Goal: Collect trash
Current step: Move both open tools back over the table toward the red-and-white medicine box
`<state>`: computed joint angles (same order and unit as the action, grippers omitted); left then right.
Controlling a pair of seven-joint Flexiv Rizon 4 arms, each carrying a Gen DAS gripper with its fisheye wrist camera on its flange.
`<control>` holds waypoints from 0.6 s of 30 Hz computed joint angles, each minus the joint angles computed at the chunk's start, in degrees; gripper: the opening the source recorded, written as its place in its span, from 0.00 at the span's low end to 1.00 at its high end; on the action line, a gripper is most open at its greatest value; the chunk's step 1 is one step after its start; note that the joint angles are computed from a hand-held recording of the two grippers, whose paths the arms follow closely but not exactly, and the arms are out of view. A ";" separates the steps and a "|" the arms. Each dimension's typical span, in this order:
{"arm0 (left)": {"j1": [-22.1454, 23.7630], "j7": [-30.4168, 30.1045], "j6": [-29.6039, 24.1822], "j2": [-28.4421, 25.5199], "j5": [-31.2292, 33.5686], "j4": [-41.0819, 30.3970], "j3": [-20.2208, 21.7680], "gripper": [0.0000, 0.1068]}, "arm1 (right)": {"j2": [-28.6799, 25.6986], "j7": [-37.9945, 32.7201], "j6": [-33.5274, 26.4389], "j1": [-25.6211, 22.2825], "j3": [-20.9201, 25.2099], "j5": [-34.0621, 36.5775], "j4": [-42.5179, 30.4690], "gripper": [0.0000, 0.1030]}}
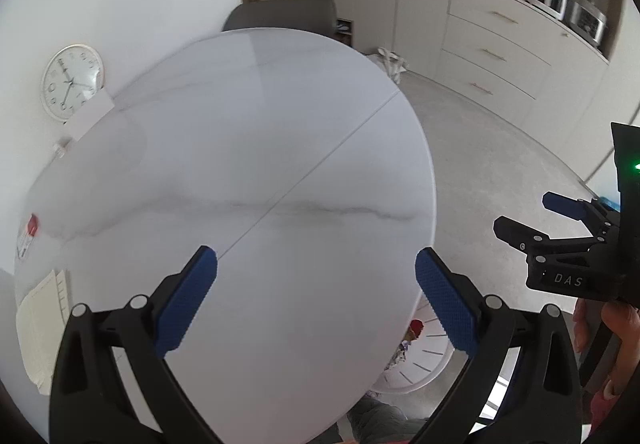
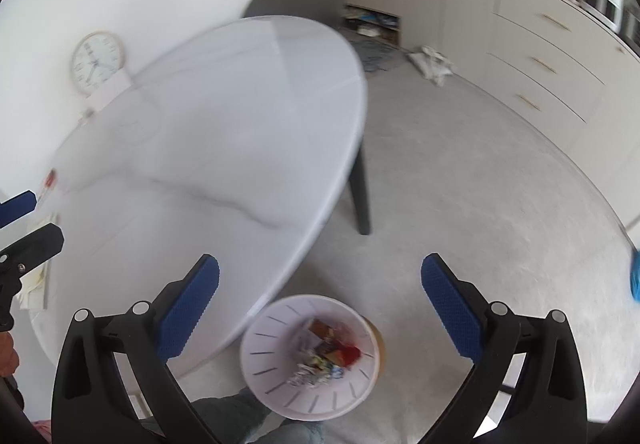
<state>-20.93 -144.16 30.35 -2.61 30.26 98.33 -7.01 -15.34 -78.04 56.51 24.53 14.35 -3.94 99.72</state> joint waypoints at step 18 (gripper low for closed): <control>4.59 -7.53 -4.30 8.85 -0.56 7.99 -1.87 0.89 | -4.09 -5.42 -8.70 5.07 2.21 3.27 -10.08 0.97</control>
<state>-16.33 -151.69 26.05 6.24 29.70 106.32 -8.89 -19.43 -83.46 47.80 29.60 16.57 -0.67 89.64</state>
